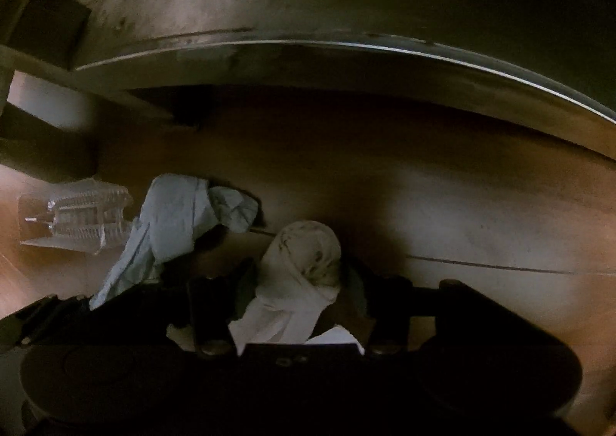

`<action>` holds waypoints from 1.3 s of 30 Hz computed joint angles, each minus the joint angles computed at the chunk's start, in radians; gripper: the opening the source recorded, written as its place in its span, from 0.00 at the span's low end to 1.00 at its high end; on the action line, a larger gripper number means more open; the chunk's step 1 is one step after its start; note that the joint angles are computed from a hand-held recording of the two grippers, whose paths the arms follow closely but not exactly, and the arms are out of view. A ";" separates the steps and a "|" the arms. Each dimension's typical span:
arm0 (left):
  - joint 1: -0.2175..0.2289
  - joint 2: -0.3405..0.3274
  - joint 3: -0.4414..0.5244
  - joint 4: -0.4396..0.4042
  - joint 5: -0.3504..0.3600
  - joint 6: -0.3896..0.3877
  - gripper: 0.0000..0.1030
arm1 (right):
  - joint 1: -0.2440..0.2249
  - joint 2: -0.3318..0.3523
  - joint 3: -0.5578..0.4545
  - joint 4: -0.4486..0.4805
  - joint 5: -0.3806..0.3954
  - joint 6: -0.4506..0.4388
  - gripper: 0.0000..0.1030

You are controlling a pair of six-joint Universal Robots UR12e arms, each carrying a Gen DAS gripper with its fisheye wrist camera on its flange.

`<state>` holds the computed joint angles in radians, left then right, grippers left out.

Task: Collect trash
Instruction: 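Grasp the grey tissue with the left tool while the right tool grasps the white tissue, then lift the grey and white tissues up over the teal wastebasket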

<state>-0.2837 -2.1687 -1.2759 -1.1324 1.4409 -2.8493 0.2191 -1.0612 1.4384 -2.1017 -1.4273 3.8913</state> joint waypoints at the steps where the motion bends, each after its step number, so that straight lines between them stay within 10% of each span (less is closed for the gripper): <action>1: 0.002 0.002 -0.002 0.000 -0.011 -0.009 0.31 | 0.002 0.002 -0.007 0.015 -0.007 -0.002 0.35; 2: 0.002 0.004 -0.005 -0.001 -0.015 -0.015 0.30 | 0.002 0.002 -0.010 0.025 -0.009 -0.006 0.22; 28: 0.048 0.145 0.034 -0.133 -0.122 0.143 0.18 | 0.010 -0.267 0.115 -0.005 -0.191 0.084 0.22; 39: 0.056 0.232 0.094 -0.022 -0.137 0.154 0.17 | 0.058 -0.398 0.073 -0.045 -0.310 -0.031 0.21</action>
